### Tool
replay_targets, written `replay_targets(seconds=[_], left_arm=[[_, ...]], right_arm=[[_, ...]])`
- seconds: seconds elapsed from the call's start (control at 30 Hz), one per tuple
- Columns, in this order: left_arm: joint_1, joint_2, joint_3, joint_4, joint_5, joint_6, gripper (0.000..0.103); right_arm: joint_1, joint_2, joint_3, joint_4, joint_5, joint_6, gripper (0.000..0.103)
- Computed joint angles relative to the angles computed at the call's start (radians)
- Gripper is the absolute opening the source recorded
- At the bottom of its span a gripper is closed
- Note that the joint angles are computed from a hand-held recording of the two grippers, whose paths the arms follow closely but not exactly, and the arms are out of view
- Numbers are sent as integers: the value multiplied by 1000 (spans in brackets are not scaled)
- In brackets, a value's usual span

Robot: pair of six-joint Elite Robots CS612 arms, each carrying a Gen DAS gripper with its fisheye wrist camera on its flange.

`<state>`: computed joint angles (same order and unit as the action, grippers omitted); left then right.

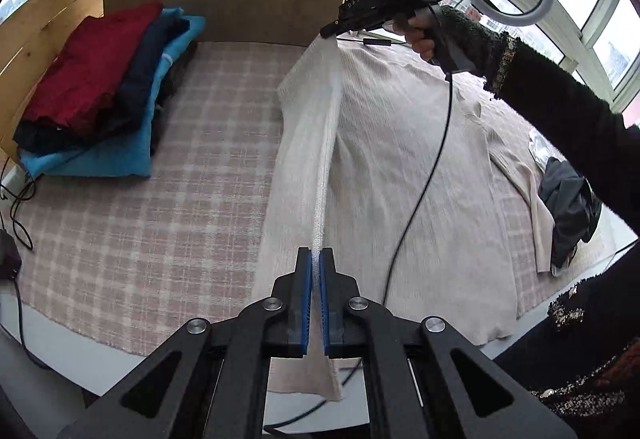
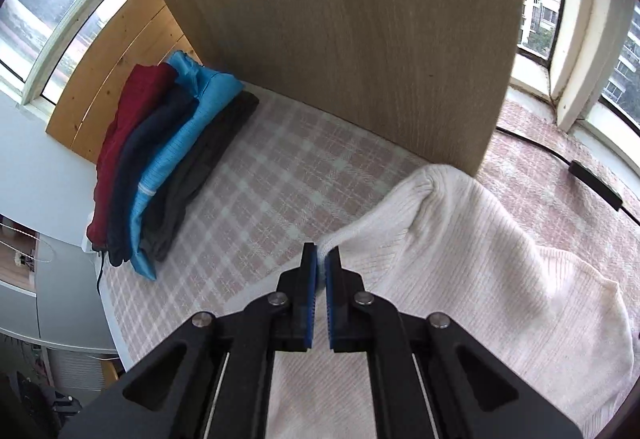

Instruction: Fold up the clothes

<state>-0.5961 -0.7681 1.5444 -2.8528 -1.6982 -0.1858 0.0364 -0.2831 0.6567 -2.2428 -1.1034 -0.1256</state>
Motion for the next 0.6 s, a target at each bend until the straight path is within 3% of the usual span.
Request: replay_targets(seconds=[0.13,0.23,0.3,0.37,0.47,0.57,0.6], left_arm=[[-27,26,-26,62,-51,62,3],[-51,65,-58,165,-95,104,8],[-63,70,-56,217,-77,112,8],[-66,64,-42,242,-79,103,7],[-44,8,27,181,-99,50,10],[-14,-63,111,102,-111,-7,10],[-3,-83,135,85,-115,-27,15]], right_arm=[[-22,-48,101,-44,-5,5,4],[-27,-65,146,-25,-74,-43,6],[-16,-51,113,101,-180,-99,7],[-9,-64,127,130,-264,-138,7],[-15,-131,221,52,-268,-190,7],[-26,-206,293,55,-209,-266,7],[-30,-228,309,71,-175,-309,11]])
